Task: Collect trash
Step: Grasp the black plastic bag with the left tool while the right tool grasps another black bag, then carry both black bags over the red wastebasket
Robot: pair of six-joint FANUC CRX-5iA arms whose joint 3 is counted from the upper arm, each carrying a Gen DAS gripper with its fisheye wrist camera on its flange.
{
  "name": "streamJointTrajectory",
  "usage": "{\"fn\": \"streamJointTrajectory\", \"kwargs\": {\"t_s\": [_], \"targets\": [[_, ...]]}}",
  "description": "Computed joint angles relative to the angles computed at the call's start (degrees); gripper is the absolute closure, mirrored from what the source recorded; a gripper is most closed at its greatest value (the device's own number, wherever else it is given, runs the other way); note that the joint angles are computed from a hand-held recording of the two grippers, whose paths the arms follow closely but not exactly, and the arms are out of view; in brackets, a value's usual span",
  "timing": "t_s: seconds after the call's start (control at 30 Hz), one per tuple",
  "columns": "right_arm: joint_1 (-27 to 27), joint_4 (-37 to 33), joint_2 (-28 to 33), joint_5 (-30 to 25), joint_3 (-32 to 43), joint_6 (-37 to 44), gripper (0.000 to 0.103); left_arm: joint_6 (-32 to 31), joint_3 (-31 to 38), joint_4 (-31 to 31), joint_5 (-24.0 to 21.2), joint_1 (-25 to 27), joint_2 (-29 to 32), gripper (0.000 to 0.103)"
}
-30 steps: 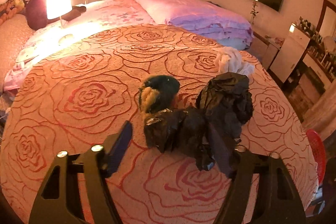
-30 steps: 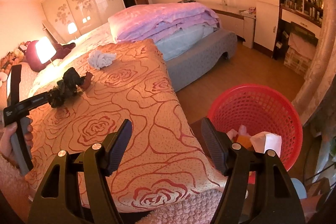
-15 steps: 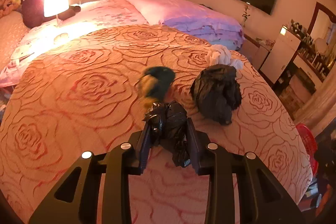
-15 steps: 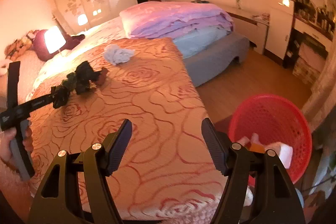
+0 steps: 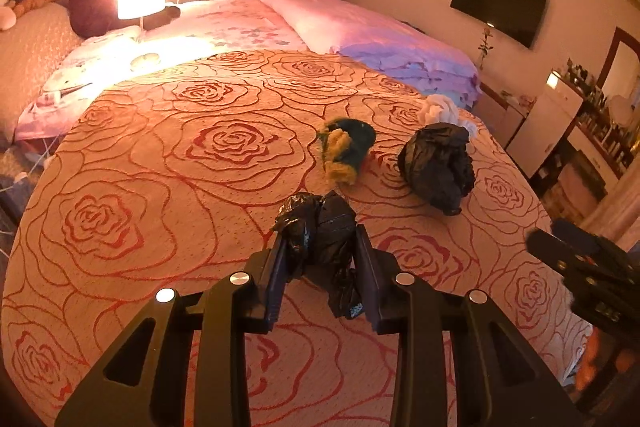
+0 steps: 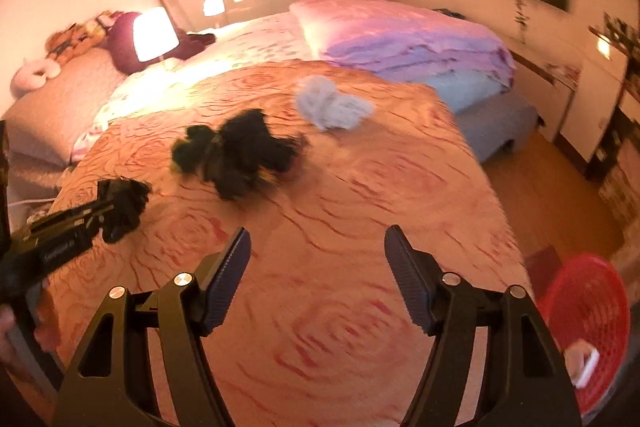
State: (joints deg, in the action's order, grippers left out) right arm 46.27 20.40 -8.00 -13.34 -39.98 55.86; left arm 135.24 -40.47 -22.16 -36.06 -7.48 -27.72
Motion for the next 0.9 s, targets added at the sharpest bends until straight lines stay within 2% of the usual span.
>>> {"fn": "streamJointTrajectory", "kwargs": {"t_s": [0.13,0.23,0.4,0.57,0.63,0.7,0.77,0.83,0.9], "targets": [[0.3,9.4,2.6,3.5,0.0,-7.9,0.022,-1.5,-1.4,1.6,0.8,1.5,-1.9,0.073],[0.9,8.1,5.1,3.8,2.9,-6.4,0.018,-3.4,-2.4,3.4,1.4,2.9,-3.2,0.073],[2.0,9.4,9.1,4.2,6.5,-5.8,0.016,-5.9,-3.7,5.7,2.3,4.5,-3.9,0.073],[3.1,0.7,13.3,0.7,12.7,2.0,0.016,-7.0,-4.3,6.8,2.5,5.4,-4.7,0.073],[3.3,1.9,14.8,0.0,13.7,1.4,0.016,-6.9,-4.3,6.7,2.5,5.5,-4.7,0.073],[3.4,6.3,15.8,-0.4,13.5,-2.2,0.016,-7.2,-4.3,7.0,2.5,5.6,-4.7,0.073],[3.4,8.6,16.5,-1.0,13.4,-4.4,0.02,-7.3,-4.3,7.0,2.5,5.6,-4.7,0.073],[3.2,10.9,16.8,-1.0,12.8,-6.6,0.035,-7.7,-4.5,7.2,2.7,5.8,-4.6,0.073],[2.7,14.5,16.7,-0.2,11.5,-9.4,0.042,-7.8,-4.4,7.2,2.7,5.8,-4.5,0.073]]}}
